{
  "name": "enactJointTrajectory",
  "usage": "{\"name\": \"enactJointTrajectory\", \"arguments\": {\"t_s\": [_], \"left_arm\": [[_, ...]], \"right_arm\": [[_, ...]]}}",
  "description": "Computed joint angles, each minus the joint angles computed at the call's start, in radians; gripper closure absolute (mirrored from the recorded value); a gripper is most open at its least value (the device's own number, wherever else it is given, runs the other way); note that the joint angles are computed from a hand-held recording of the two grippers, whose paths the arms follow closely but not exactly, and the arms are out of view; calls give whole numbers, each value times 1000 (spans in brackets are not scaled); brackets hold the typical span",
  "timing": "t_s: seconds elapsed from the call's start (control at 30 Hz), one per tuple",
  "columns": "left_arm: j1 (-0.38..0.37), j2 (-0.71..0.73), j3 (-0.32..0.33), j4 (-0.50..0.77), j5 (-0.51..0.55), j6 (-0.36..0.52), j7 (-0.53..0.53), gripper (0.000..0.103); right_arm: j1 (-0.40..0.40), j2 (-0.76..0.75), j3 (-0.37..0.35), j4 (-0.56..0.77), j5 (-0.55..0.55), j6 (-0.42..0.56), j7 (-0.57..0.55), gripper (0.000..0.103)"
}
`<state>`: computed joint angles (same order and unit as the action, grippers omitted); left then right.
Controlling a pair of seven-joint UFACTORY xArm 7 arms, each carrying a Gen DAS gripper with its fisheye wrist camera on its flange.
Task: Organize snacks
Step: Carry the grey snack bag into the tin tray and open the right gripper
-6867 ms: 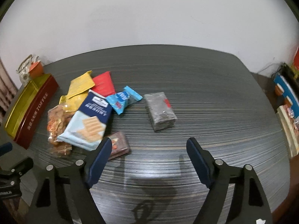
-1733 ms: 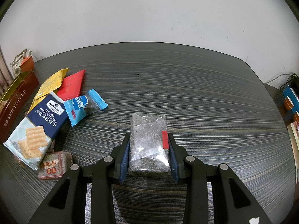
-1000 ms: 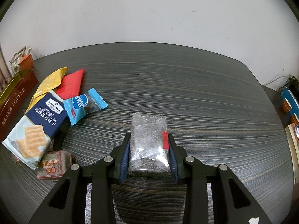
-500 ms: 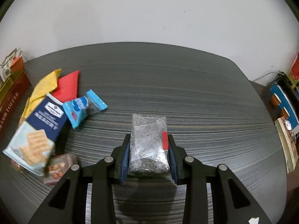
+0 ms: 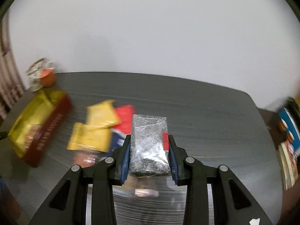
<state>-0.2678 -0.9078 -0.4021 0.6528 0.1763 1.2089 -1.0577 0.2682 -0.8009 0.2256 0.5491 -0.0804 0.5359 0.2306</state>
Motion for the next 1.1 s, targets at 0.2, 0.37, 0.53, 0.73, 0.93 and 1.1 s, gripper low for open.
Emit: {"name": "enactJointTrajectory", "arguments": {"t_s": [0.2,0.37,0.53,0.73,0.93,1.1], "left_arm": [[18,-18,-6,4,15,58,-16,25],[16,-29,11,-7,-1,56,-23,25],[23,-23,10,-4,4,65,-25,25],[34,-45,26,-19,-11,81,-50,25],[42,-64,37,-33,-24,94,-62,25],[40,-70,43,-39,-31,83,-58,25]], "right_arm": [[143,156,72,99,56,-33,-1,71],[222,285,112,174,64,-65,-2,71],[266,389,144,234,37,-82,13,71],[279,500,190,307,-51,-92,70,71],[307,602,193,378,-136,-77,120,71],[327,643,180,405,-184,-64,151,71]]}}
